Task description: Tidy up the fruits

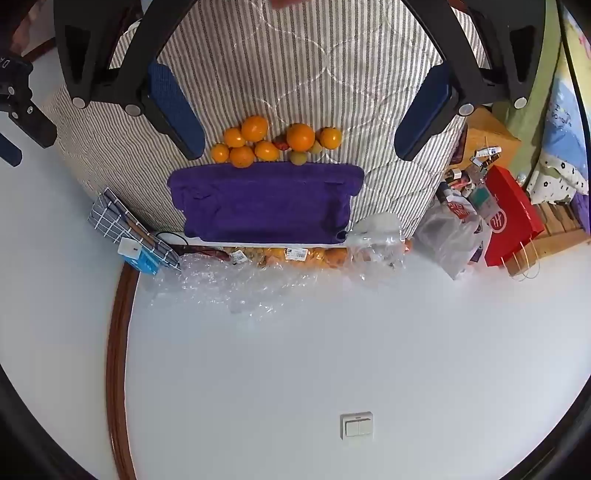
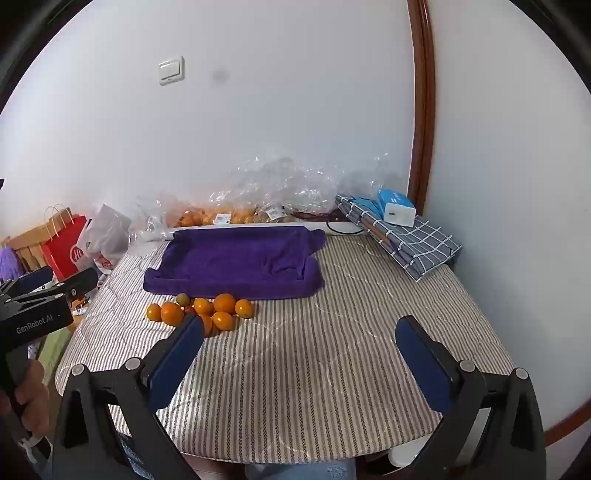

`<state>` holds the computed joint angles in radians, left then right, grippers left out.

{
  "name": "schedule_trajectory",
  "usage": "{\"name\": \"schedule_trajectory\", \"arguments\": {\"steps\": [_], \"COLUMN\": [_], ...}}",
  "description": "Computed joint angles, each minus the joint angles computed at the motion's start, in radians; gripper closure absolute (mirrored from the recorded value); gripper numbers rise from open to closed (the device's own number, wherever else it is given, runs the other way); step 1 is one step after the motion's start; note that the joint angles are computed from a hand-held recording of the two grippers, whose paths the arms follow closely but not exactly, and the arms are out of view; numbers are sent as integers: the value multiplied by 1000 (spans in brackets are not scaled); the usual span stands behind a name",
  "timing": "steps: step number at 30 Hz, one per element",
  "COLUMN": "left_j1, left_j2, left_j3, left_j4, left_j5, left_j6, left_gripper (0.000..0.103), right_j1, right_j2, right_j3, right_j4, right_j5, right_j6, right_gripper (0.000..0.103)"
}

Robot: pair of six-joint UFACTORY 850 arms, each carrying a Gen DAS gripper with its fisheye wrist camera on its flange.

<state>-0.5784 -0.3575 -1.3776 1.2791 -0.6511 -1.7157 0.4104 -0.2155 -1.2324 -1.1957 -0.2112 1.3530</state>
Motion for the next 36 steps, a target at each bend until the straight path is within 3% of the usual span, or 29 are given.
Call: {"name": "schedule_trajectory", "arguments": {"steps": [10,13,36], "left_j1": [-7,-10,8], "left_j2": [1,3,19], "left_j3": [-10,-21,21], "left_j4": [-14,-38,-14], "left_j5": [-18,-28,17], "left_j6": [26,49,-5], "left_gripper": [0,0,0], "right_j1": [16,1,10], "right_j2": [19,17,14], "right_j3": [8,19,23], "right_j4": [7,-32,-80], "right_j5": [-15,13,29], "right_j6": [-14,35,71], "right_gripper": [1,1,1]}}
